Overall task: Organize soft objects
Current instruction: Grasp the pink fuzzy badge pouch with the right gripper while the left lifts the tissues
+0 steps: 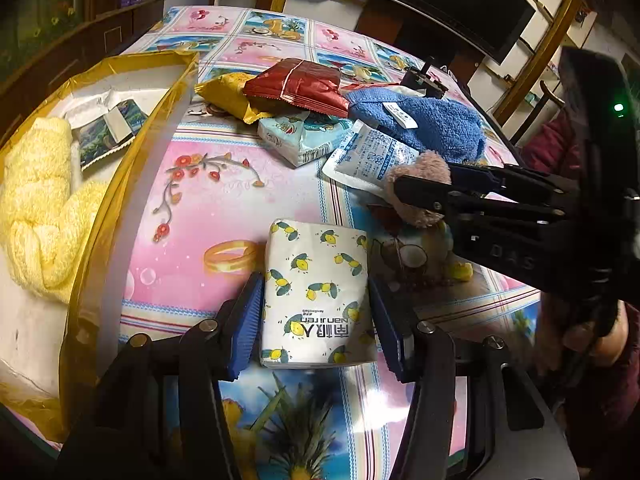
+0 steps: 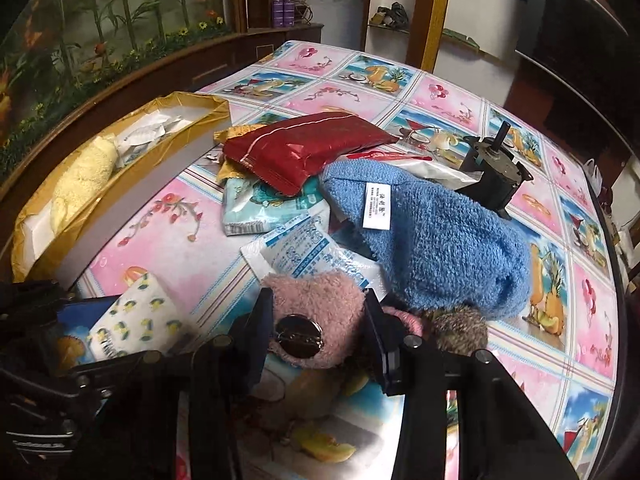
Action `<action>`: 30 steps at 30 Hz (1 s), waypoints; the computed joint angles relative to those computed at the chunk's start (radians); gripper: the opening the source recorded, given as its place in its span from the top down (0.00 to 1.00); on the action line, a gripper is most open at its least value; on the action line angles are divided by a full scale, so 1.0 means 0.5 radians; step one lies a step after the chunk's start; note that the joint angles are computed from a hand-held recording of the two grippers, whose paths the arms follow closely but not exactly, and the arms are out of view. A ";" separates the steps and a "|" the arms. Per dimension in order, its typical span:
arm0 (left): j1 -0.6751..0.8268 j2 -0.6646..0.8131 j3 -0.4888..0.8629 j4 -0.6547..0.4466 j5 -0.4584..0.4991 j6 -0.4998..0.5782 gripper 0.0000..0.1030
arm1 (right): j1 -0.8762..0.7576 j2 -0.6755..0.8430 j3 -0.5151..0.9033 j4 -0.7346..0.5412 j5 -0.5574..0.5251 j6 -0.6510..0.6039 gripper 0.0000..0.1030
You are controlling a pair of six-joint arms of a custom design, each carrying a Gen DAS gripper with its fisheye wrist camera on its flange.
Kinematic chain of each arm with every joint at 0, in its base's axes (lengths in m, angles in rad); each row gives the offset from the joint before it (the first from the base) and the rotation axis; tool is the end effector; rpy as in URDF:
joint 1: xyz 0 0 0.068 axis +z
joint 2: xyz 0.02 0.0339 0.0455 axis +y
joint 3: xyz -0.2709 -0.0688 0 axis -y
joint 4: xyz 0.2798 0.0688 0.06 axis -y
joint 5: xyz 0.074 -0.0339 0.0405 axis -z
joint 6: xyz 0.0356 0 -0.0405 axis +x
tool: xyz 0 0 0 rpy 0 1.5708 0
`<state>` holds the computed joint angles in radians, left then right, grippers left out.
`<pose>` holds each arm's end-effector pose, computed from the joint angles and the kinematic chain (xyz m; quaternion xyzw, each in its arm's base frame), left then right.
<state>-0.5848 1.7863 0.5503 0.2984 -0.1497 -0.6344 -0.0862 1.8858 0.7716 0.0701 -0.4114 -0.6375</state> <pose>0.2457 -0.1563 0.0456 -0.0468 0.9468 -0.1195 0.2952 0.3347 -0.0146 0.0542 -0.3084 0.8950 0.0942 0.3081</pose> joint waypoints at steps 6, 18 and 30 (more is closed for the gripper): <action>-0.045 -0.055 -0.093 0.120 -0.042 0.037 0.52 | -0.084 -0.172 -0.098 -0.036 -0.080 0.002 0.59; 0.407 -1.308 -0.750 -0.076 0.150 -0.087 0.52 | -0.040 -0.637 -0.281 -0.206 -0.267 0.029 0.59; 1.295 -1.292 -0.854 -0.168 0.412 0.250 0.52 | 0.667 -0.487 -0.066 -0.268 -0.163 0.443 0.59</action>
